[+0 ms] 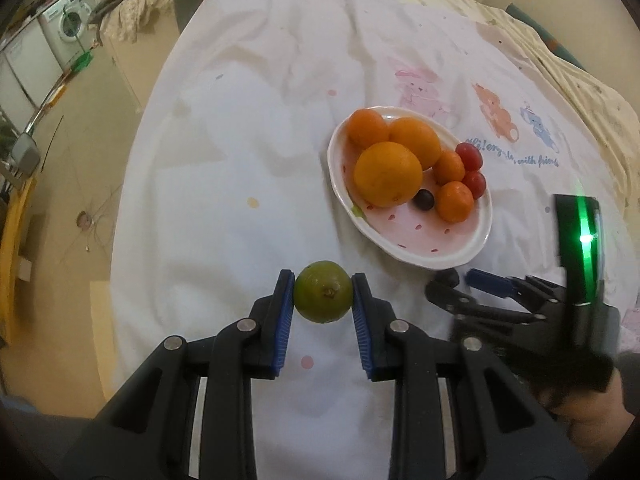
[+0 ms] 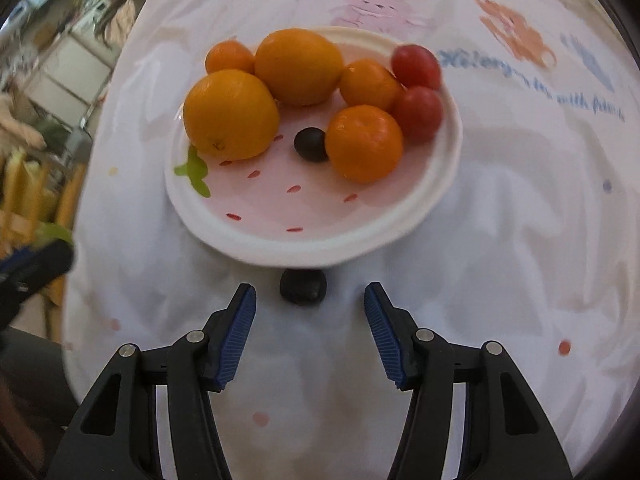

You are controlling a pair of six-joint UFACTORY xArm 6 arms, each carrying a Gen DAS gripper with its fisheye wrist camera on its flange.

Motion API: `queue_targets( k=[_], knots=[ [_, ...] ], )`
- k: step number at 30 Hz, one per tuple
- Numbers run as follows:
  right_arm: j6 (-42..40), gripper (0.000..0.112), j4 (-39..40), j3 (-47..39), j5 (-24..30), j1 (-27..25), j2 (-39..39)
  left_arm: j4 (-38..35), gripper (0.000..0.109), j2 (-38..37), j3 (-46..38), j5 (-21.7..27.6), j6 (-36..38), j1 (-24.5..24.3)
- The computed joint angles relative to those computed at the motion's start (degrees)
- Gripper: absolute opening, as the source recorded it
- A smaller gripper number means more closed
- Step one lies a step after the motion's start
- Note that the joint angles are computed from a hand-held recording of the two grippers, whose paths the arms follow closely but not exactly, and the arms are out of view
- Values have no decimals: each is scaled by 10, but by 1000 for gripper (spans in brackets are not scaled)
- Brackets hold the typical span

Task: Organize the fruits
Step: 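Grasp the small green fruit with the left tool while the right tool grasps the dark plum, then carry the dark plum to the plate and open the right tool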

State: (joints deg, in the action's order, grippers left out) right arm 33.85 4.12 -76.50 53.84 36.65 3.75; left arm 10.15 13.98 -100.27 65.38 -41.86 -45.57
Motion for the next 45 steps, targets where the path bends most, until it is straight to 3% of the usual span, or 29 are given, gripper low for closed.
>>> queue_targets(
  k=[3, 7, 9, 16, 29, 36, 45],
  knots=[
    [14, 59, -33, -16, 5, 5, 19, 7, 25, 4, -6, 0, 1, -2],
    [6, 29, -53, -22, 1, 7, 22, 9, 25, 7, -6, 1, 4, -6],
    [-2, 25, -29, -9, -13, 3, 14, 24, 25, 13, -14, 8, 7, -11],
    [-4, 24, 30, 52, -42, -9, -42, 59, 25, 19, -23, 10, -8, -20],
    [57, 24, 21, 179, -97, -29, -206, 89, 25, 1, 6, 0, -24, -27],
    [84, 24, 12, 179, -150, -49, -222, 95, 25, -2, 7, -2, -25, -29],
    [-19, 24, 120, 122, -177, -64, -155, 64, 25, -2, 6, -18, -24, -22]
  ],
)
